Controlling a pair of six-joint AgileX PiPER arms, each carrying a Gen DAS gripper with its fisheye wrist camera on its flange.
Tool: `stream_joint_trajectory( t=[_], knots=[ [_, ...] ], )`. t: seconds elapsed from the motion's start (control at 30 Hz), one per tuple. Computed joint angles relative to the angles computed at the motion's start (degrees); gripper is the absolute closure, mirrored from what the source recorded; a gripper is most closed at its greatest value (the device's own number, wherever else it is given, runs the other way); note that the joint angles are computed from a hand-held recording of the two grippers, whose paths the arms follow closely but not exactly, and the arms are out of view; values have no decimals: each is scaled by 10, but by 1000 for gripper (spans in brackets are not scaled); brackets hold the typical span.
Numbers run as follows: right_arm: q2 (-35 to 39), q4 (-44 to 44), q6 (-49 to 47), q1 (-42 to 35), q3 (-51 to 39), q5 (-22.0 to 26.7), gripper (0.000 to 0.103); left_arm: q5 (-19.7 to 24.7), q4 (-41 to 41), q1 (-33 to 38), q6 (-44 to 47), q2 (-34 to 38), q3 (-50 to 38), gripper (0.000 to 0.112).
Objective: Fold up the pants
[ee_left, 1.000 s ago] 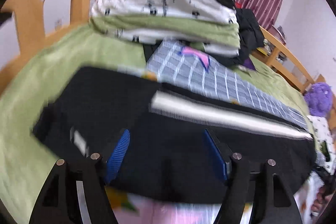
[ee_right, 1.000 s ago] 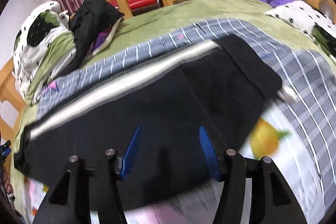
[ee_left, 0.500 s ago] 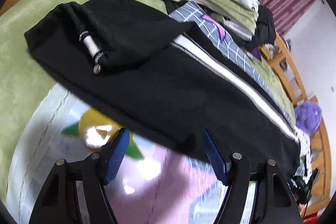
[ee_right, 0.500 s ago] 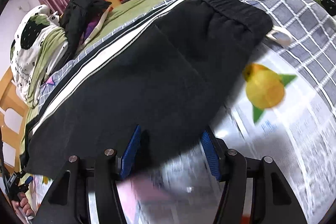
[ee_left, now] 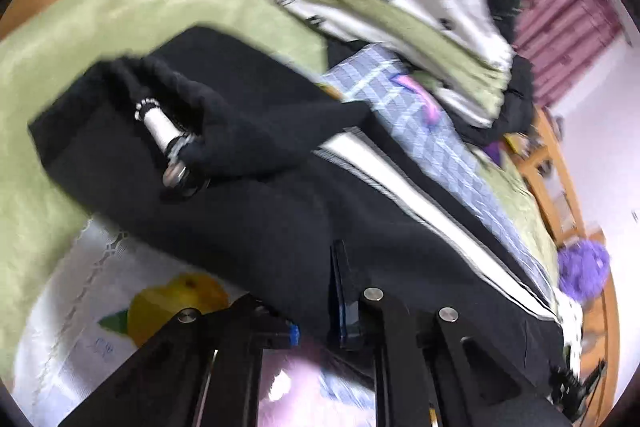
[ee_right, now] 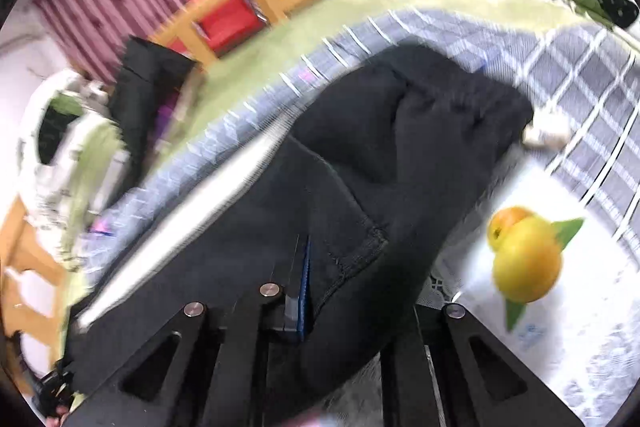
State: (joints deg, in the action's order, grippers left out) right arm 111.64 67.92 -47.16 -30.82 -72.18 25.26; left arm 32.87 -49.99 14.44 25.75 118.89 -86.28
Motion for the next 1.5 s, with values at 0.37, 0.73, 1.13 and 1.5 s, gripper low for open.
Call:
stream_joint_trajectory(
  t=[0.37,0.73,1.13,1.5],
  knots=[
    [-183,-96,-142,-253,178,126,92,76,-35,-4,193,-222,289,100],
    [-183,-139,-237,-384,281,134,70,87,56,48,168,-325,392,77],
    [-362,-215,-153,-365,360,149,69,-107,218,-37,38,-308,378,67],
    [-389,-300,20,-226,414,53,69,-53,222,4,-45,-137,87,100]
  ],
)
